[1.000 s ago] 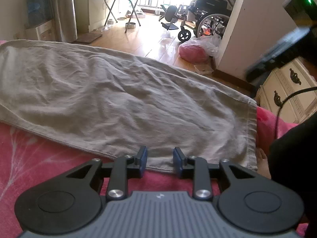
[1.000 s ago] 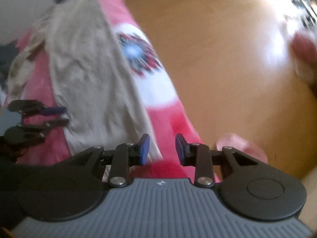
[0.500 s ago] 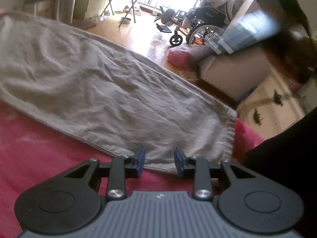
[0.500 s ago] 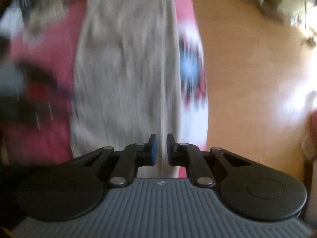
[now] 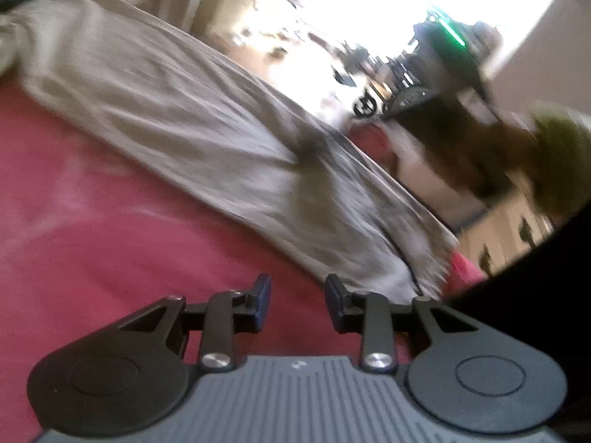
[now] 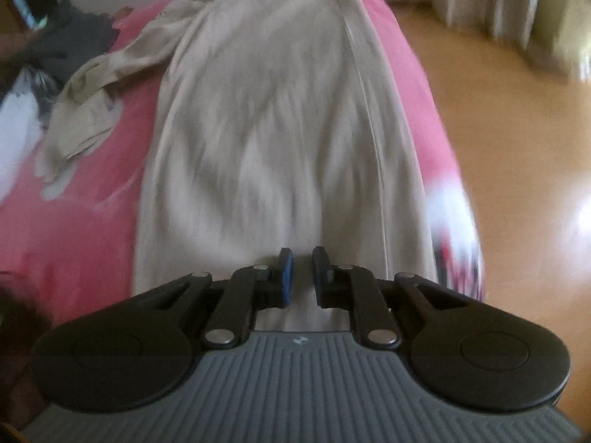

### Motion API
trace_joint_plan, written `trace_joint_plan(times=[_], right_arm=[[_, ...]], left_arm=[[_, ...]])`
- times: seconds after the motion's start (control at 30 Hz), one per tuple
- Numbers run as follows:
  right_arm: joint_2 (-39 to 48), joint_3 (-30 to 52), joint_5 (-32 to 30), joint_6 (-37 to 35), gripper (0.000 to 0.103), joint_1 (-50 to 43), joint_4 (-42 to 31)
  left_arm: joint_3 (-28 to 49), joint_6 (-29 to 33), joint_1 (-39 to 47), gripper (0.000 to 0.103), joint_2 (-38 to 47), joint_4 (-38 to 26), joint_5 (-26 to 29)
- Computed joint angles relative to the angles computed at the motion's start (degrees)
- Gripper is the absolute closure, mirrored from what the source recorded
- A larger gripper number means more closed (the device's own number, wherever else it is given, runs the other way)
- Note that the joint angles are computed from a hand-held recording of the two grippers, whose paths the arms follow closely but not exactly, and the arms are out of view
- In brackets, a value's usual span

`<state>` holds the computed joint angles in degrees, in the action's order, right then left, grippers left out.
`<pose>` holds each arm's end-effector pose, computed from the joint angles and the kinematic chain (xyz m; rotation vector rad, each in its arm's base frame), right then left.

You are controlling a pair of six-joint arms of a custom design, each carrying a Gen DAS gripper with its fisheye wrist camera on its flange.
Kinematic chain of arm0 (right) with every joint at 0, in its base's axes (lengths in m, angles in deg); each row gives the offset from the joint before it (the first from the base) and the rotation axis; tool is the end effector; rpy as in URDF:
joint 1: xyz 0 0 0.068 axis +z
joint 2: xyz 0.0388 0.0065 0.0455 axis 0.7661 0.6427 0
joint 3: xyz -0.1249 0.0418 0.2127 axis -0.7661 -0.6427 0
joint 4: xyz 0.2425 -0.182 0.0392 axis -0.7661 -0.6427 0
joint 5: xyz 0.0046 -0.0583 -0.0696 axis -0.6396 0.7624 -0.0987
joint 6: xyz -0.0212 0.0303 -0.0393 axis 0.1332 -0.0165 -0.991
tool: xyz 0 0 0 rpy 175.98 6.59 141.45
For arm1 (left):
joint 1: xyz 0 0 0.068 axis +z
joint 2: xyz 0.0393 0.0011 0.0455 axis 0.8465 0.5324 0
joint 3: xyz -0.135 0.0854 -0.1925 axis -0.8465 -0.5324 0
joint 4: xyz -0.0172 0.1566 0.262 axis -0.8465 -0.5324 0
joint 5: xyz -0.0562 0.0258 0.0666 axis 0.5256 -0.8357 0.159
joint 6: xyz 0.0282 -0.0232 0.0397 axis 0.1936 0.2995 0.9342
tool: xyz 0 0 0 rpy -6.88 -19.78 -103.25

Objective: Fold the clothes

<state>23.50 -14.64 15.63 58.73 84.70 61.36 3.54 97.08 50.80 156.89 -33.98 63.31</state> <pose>0.2593 0.1716 0.1064 0.3503 2.6100 0.2642 0.3189 -0.0644 0.0772 1.3188 2.2953 -0.9833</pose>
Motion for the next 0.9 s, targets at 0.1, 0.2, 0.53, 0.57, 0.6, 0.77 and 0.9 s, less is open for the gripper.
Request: trace_joint_plan(times=[0.1,0.2,0.53,0.57,0.6,0.77,0.9], right_arm=[[-5.0,-2.4,-3.4,6.5,0.092,3.5,-6.7],[-3.4,2.7,-3.5,6.0,0.091,4.8,-13.9],[20.8,27.5,-5.1,-14.1,0.079,-1.8,1.0],[23.5,30.2,-5.6,-15.1,0.078,-1.8,1.7],[25.4,32.3,-6.1,-16.0,0.077,-1.9,2.0],[32.5,39.0,-7.6,-16.6,0.076,-2.7,2.3],[32.4,37.0,-6.8,-14.1,0.076,-3.4,2.6]], left_arm=[[5.4,-4.9,3.1,0.069,3.7,1.9,1.6],[8.5,-13.1,4.3,0.069,5.7,9.3,1.3],[8.1,-23.1,3.4,0.04,2.9,39.6,-20.6],[9.8,-19.4,3.5,0.03,4.7,41.2,-22.1],[10.8,-16.4,2.1,0.028,6.5,44.1,-24.9],[18.6,-4.9,-3.1,0.025,18.5,55.4,-36.4],[24.8,-6.6,-5.2,0.078,25.6,57.1,-43.0]])
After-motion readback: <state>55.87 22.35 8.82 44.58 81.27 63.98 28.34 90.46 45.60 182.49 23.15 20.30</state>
